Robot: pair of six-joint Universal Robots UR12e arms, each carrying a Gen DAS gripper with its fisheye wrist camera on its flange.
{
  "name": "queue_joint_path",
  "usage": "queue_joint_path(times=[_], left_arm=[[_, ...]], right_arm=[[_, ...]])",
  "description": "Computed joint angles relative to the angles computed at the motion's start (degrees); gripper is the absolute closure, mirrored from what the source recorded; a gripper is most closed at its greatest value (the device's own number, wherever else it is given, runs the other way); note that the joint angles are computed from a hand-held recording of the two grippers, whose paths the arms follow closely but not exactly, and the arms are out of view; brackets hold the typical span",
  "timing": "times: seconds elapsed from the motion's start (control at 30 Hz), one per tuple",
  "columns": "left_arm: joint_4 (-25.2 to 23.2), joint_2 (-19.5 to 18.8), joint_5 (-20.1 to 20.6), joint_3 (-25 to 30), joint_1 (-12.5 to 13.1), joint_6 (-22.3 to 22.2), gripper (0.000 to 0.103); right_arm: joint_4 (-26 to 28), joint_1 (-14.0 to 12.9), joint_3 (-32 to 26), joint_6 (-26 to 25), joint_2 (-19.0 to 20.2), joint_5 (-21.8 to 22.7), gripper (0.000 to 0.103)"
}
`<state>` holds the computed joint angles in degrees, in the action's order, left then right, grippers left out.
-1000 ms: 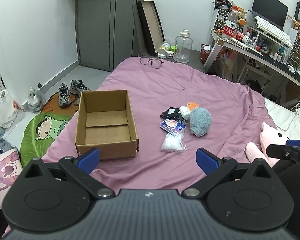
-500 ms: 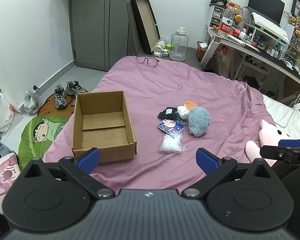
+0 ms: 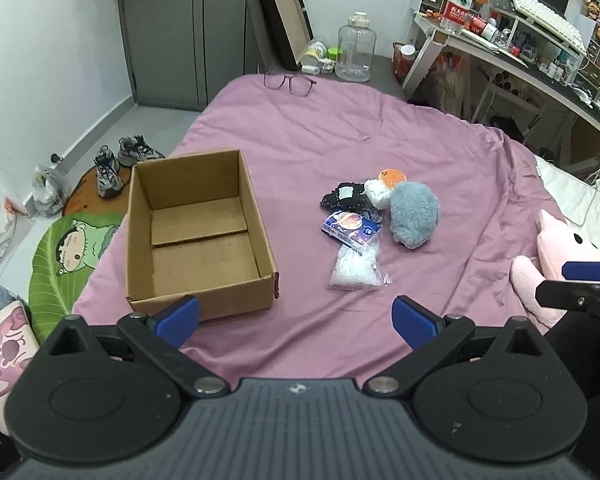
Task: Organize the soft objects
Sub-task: 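Move the right gripper to the grey-blue fluffy plush and close on it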
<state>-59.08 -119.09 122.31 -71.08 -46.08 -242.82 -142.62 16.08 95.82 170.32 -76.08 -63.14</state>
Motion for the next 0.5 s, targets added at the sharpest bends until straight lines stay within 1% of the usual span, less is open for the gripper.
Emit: queue_joint_path(times=[0.2, 0.33, 0.5], left_arm=[[2.18, -0.28, -3.21, -0.77, 1.8, 1.32, 0.002], [4.85, -0.75, -4.95, -1.04, 2.84, 3.13, 0.002], [6.92, -1.76, -6.98, -0.31, 4.13, 6.13, 0.003]], right_arm=[[0.53, 0.03, -1.96, 2.45, 2.31, -0.79, 0.001], [-0.6, 0.03, -3.11, 3.74, 3.79, -1.15, 0.002], [-0.39, -0.18, -4.94, 5.01, 5.69, -0.66, 0.009]])
